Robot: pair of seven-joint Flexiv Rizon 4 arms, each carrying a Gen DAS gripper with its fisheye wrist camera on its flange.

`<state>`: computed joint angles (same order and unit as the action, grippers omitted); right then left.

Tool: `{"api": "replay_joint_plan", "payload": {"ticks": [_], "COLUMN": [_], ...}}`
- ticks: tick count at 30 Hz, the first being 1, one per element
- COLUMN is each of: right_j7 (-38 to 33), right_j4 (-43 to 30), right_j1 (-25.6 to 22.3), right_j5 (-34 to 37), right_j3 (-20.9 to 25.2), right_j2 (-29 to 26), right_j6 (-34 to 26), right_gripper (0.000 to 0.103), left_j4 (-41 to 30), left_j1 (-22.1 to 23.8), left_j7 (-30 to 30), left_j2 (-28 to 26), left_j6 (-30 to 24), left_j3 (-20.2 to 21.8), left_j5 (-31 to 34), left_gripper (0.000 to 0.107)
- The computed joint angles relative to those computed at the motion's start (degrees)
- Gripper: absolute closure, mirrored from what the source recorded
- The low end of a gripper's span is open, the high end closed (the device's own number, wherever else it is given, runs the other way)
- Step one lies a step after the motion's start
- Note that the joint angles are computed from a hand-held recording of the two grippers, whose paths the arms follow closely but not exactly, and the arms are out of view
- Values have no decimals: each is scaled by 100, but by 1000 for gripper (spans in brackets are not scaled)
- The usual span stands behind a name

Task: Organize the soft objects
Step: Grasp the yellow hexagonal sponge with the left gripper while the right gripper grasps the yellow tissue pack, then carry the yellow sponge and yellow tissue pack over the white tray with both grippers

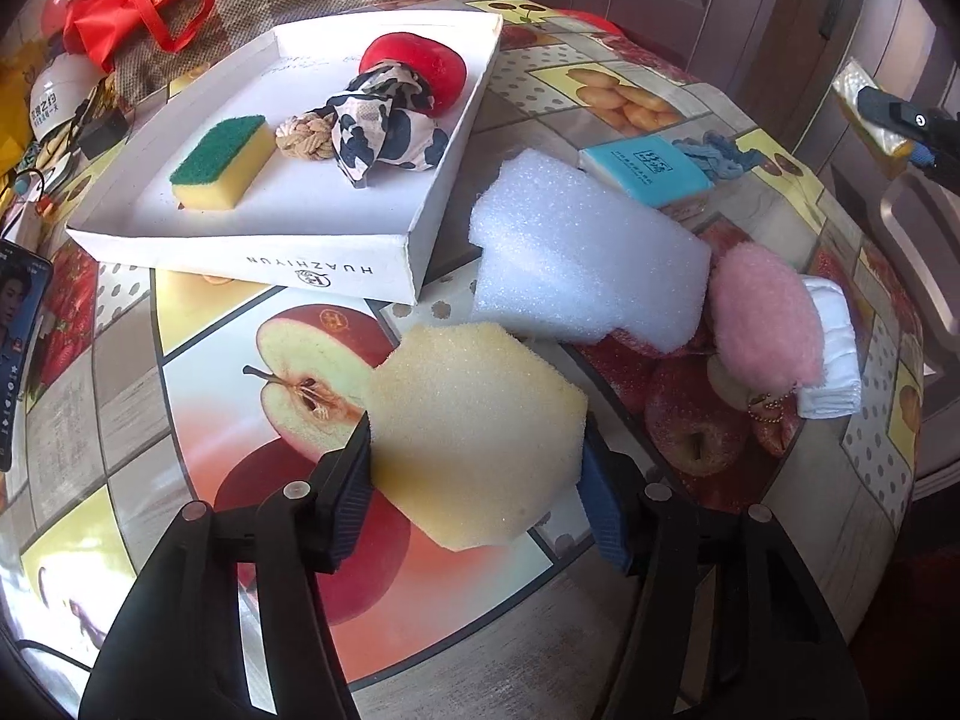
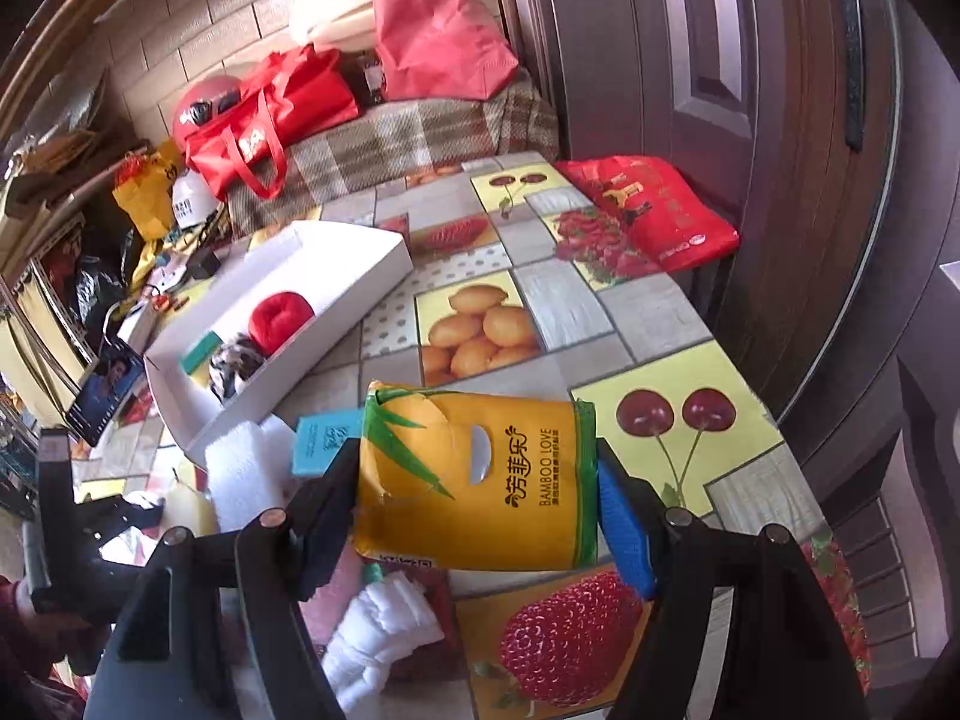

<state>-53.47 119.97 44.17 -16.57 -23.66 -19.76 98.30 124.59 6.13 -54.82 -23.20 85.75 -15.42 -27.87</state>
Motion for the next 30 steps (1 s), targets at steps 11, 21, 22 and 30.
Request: {"api": "replay_joint_plan", "payload": {"ticks": [11,21,22,30], "right_j7": [-841,-1458,-1518,-1977], "right_j4": [-72,-511,-522,-630], "right_j1": [2282,1995,1978,1700], "right_j5": [1058,1665,1737,2201], "right_j3": [-2093,-1454,-1398,-887], "right_j2": [130,258,266,319], "right_j6": [1089,1305,1304,1064], "right_gripper": [31,31,31,31], "left_j4": [-104,-671,-657,-622], "left_j1": [640,-865,-870,-823], "left_j7": [-449,-2258,-2337,-2705], "left_j2": [938,1102,1115,1114], "left_j6": [622,622,616,498], "left_j3": [-538,1737,1773,1765], "left_j5": [-627,1012,1098,1481], "left_gripper": [47,47,47,47]}}
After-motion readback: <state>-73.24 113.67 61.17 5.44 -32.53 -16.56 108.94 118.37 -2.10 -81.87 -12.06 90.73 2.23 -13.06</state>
